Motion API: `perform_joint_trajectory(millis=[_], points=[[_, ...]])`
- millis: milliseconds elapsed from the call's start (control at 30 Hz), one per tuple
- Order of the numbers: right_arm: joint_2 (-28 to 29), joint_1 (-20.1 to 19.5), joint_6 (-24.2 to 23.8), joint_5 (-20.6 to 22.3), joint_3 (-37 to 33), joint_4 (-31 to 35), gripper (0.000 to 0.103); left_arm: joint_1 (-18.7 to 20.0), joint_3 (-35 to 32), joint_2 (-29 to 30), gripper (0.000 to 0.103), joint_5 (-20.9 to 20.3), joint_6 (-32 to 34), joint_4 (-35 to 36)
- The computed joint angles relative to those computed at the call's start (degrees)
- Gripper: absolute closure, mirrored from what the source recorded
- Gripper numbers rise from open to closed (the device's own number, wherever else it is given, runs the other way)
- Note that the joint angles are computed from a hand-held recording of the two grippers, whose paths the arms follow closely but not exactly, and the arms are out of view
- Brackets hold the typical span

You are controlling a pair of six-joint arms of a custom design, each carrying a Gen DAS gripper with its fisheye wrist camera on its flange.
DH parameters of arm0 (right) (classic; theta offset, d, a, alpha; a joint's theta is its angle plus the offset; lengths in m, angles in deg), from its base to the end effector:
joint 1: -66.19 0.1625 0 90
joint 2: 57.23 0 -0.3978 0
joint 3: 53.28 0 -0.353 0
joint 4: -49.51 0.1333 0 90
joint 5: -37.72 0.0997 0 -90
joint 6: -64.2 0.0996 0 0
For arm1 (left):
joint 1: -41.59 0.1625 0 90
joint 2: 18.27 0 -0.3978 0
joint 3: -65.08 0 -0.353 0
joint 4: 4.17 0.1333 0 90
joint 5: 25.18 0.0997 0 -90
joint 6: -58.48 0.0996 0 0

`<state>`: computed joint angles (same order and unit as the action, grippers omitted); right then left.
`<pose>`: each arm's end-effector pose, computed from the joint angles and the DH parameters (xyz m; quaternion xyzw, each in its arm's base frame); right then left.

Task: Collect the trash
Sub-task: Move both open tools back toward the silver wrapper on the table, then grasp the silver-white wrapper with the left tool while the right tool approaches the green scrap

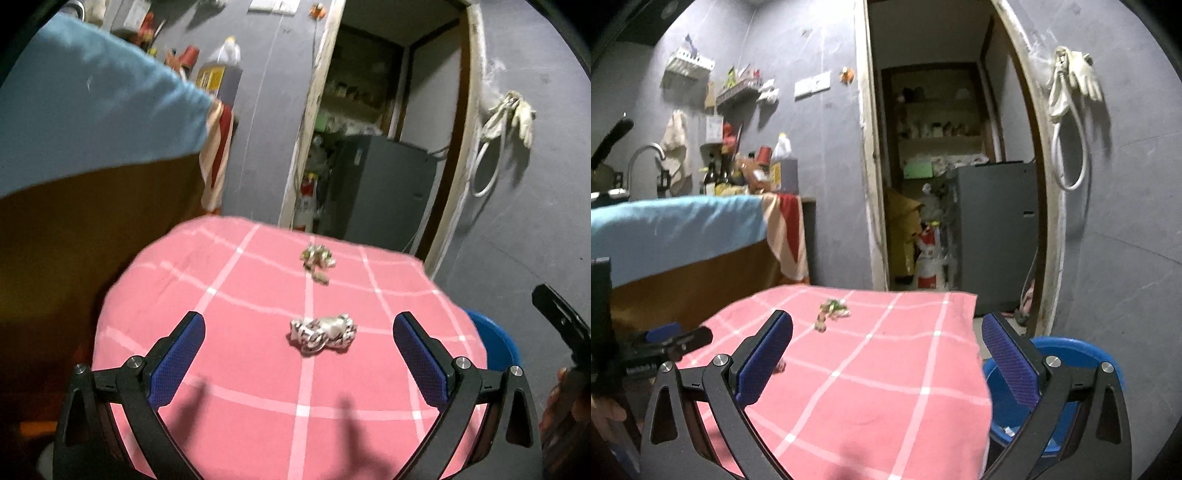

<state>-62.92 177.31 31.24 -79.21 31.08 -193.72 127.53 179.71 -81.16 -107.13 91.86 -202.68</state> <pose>0.2903 -0.5068 -0.0717 0.2262 -0.7533 0.5668 0.2450 0.1089 -0.5461 0.2688 0.2501 0.8419 -0.4432 0.1798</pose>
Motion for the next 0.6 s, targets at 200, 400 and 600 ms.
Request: perform_joint_trajectory(millis=[200,400,600], points=[[0.5,-0.6,0.9,-1.6,-0.9,3.3,0.0,-1.3,-3.9,0.8,0.003,6.5,-2.9,11.0],[0.1,-1.6,3.2,-3.8,-1.1,6.7,0.0,-2.0,-8.4,2.8,0.003,10.4,-4.8,20.1],[-0.6,-2.8,6.5,-5.3,-1.6,11.9,0.0,-2.7,-11.3,4.5,0.005,11.8,-4.9,24.2]])
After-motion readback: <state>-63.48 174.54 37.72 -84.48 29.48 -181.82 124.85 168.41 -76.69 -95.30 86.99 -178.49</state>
